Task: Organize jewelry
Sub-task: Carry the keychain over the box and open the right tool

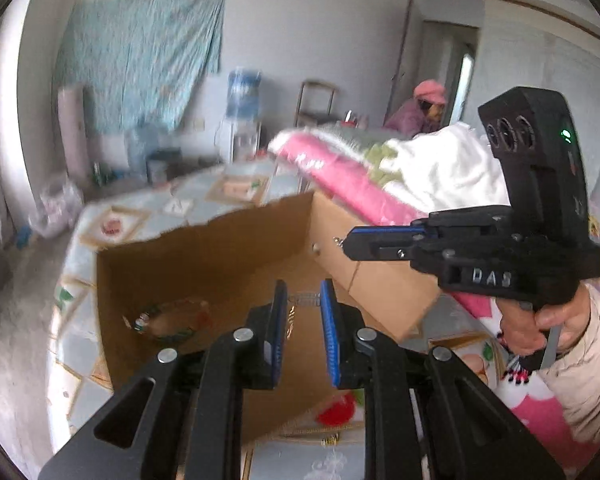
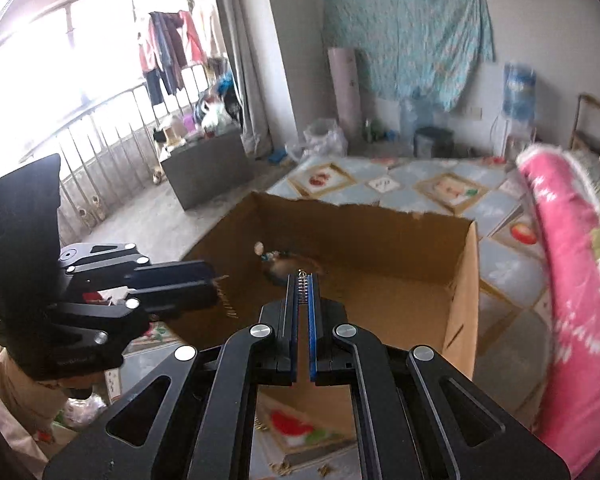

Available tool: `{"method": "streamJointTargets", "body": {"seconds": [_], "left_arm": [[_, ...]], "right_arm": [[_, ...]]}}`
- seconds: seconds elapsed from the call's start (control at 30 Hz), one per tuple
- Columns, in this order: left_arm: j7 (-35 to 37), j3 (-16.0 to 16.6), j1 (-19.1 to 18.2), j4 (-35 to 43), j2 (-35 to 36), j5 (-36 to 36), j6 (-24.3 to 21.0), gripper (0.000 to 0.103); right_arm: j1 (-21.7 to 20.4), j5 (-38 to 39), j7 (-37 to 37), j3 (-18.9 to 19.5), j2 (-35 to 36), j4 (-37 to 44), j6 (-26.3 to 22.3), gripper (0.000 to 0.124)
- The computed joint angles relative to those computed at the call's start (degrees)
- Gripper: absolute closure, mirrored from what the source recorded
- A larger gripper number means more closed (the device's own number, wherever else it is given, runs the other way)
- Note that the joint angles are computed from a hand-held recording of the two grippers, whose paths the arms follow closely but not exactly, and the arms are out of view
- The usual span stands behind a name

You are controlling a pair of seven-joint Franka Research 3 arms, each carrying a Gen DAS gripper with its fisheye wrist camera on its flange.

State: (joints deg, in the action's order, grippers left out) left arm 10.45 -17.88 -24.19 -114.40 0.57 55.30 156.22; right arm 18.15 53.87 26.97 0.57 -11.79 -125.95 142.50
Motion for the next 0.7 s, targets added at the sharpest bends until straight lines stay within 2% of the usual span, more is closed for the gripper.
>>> {"method": "streamJointTargets", "body": {"seconds": [0.07,0.23,0.3,0.4,0.43,0.47,0.53,0.7], "left_arm": [[8.6,0.9,1.6,1.8,3.7,-12.3,3.9,0.087],[21.0,1.0,3.0,6.3,10.0,-29.3,3.3,0.087],[25.7,0.1,3.9,7.9,12.0,-36.1,3.3,0.086],[28.9,-0.3,4.2,8.9,13.6,-41.9,3.4,0.086],[29.9,-0.5,4.3,8.9,13.7,-43.5,3.7,0.083],[30.4,-0.4,4.1,9.1,13.9,-44.3,3.7,0.075],[30.2,0.5,3.4,9.5,14.1,-44.3,4.1,0.07],[29.1,1.5,2.8,8.1,13.4,-44.6,7.4,0.07]], "right_arm": [[-0.7,-3.9,3.7,0.5,3.6,3.2,-0.8,0.122],[-2.5,-10.3,11.2,1.5,10.8,10.3,-2.2,0.122],[-3.2,-12.3,14.1,1.8,13.4,13.0,-3.4,0.12],[-4.0,-13.4,15.9,2.3,15.3,14.9,-3.4,0.116],[-4.3,-13.3,16.4,2.4,15.6,15.3,-3.8,0.114],[-4.6,-12.9,16.3,2.5,15.5,15.4,-4.1,0.113],[-4.8,-11.7,15.2,2.8,14.9,14.8,-2.3,0.109],[-5.0,-9.2,13.5,2.9,13.2,13.0,-0.1,0.107]]}}
